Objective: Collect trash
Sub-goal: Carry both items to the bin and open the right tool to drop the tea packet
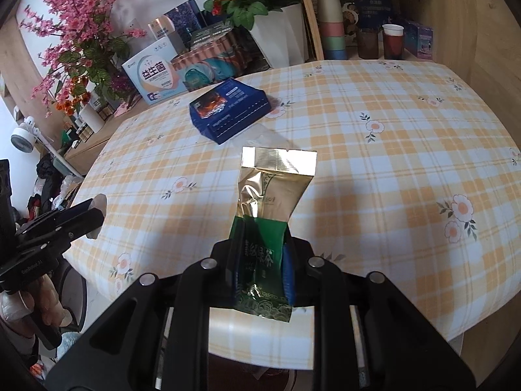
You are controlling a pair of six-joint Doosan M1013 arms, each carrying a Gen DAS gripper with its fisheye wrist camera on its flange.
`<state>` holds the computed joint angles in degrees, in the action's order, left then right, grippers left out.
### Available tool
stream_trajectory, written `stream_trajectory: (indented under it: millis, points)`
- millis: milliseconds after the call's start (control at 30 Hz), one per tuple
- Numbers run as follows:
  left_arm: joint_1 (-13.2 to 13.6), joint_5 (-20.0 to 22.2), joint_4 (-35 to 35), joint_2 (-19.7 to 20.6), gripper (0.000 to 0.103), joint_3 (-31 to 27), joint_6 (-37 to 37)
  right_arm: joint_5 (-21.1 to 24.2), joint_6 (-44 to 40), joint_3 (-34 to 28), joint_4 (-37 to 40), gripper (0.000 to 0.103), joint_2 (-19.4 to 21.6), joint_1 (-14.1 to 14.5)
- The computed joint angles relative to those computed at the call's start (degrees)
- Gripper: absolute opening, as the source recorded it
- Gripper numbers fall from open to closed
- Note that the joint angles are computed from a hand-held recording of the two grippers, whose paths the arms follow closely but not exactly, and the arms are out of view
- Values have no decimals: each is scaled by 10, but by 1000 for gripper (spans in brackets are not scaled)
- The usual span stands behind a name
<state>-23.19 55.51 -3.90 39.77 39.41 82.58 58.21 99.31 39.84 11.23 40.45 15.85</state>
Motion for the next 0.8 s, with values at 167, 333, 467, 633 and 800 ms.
stream_trajectory:
  millis: [167,333,467,633,800]
  points:
    - [-3,-34,3,-38,37,56,-4,-8,-6,37,0,23,-25,8]
    - [-8,-65,11,-72,37,105,-15,-17,-15,77,-3,23,-49,15]
    - [-13,-90,19,-99,37,145,-32,-26,-19,109,-8,23,-69,20]
    - [-18,-119,33,-132,37,193,-58,-40,-22,145,-10,23,-91,25]
    - [-21,-141,49,-159,37,230,-87,-50,-32,177,-6,23,-110,30]
